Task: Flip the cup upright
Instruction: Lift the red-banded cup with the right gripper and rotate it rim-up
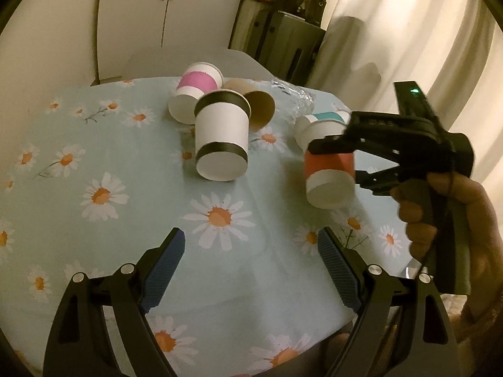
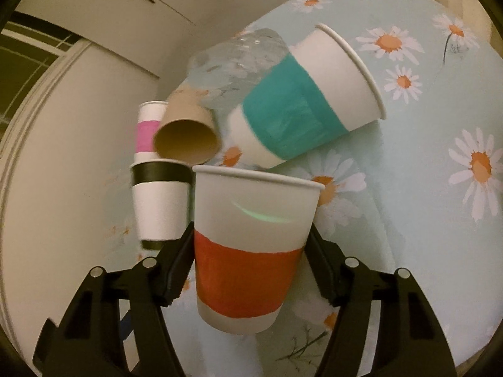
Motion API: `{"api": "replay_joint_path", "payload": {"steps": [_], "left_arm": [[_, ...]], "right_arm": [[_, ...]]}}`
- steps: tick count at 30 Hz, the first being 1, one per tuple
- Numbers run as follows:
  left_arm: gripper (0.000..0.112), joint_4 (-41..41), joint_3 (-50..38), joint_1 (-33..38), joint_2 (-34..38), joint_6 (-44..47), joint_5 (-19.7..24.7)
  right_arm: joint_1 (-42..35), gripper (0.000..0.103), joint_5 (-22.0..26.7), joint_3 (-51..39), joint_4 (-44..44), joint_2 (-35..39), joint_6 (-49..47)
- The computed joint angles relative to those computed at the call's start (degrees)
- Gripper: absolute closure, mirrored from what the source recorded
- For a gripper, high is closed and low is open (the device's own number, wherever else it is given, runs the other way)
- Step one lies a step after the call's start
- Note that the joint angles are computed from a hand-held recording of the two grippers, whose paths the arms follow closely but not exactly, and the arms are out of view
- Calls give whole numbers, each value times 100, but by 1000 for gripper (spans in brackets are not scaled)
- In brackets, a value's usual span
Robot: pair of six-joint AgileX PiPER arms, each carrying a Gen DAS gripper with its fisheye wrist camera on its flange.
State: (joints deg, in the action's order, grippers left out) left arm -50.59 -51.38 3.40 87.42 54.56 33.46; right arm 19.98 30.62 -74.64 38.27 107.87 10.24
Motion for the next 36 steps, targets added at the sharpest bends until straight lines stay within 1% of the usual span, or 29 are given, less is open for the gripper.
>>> {"api": "replay_joint_path", "payload": {"steps": [7, 10, 11, 16, 18, 20, 24, 30, 36], "left_arm": [[28, 15, -5, 355, -107, -36, 169], [28, 63, 45, 530, -231, -20, 254], [28, 85, 58, 582, -263, -41, 284], [28, 258, 147, 961, -471, -166, 613], [28, 367, 195, 1042, -562, -229, 660], [28, 544, 246, 1126, -645, -351, 673], [28, 579, 369, 1382, -808, -301, 803], [28, 1112, 404, 1371, -788, -624, 815], [28, 1351, 356, 1310, -645, -853, 756]], "right_arm": [[230, 37, 108, 471, 567, -575, -703], [422, 37, 147, 605, 551, -743, -761], [545, 37, 103, 503, 518, -626, -712], [973, 37, 197, 336, 219, -485, -442], [1092, 37, 235, 266, 147, -390, -362], [1204, 37, 374, 150, 200, -237, -450], [1400, 37, 504, -74, 60, 4, -399], [1610, 37, 791, -386, -379, 304, -178], [1731, 36, 656, -370, -601, 354, -39]]}}
